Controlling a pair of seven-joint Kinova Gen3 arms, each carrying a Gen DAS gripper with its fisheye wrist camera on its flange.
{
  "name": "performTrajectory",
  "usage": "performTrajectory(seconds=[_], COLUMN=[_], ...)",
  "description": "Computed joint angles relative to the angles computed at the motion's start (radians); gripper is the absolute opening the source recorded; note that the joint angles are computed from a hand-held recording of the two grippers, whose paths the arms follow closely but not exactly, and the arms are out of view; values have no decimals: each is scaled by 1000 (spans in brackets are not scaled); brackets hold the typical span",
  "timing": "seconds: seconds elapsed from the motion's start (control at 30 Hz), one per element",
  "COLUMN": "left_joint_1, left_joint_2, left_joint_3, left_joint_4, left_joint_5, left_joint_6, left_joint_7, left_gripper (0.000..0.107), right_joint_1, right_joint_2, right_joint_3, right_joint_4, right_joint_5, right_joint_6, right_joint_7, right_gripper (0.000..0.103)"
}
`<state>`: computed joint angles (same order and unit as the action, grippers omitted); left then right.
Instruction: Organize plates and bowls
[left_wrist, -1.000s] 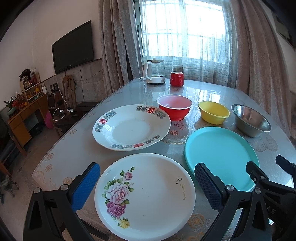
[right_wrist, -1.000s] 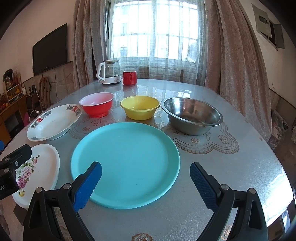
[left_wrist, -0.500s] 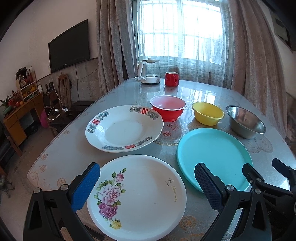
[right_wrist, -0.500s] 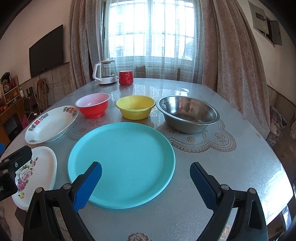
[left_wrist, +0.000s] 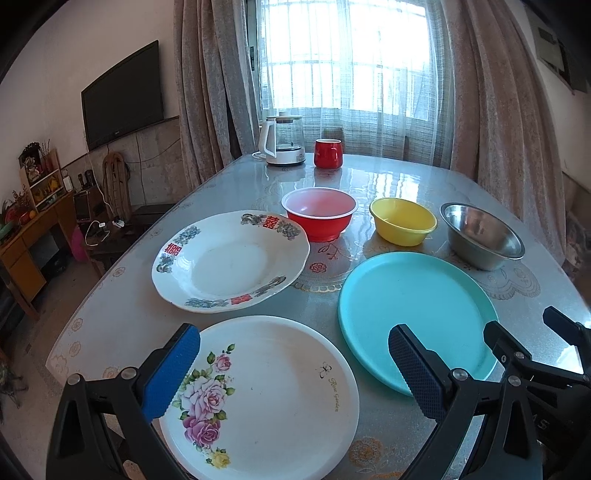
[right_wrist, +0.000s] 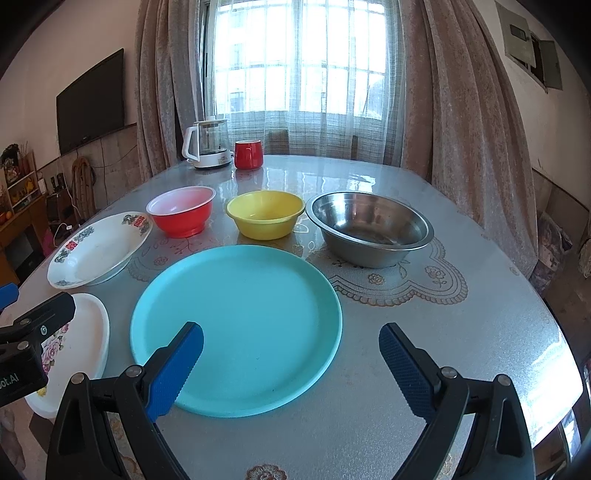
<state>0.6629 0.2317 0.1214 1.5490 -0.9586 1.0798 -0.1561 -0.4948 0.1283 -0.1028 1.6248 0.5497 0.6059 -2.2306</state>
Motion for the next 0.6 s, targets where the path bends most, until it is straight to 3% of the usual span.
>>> performTrajectory(seconds=[0.3,0.37,0.47,0.53,0.6], left_joint_1=[-15,-16,-115,-208,-301], left_joint_2=[26,29,12,-2,10], left_joint_3=[-11,-26,18,66,129], left_joint_4=[-33,-42,-48,-43,-68], left_joint_5=[37,66,180,261,334], left_joint_6=[-31,-51,-140,-219,-254], left_joint_7=[-71,-101,-217,-298,-380], left_gripper=[103,103,103,103,103], right_joint_1=[13,-16,58,135,164], right_joint_2=[25,27,36,43,55], right_joint_3=[7,43,-4,-57,-57], right_joint_4=[-29,-30,-47,-61,-84], right_joint_5=[-36,-43,-144,-225,-301], right_joint_6=[35,33,28,23,39], right_joint_7=[25,29,127,203,263], right_gripper=[98,98,98,93,87])
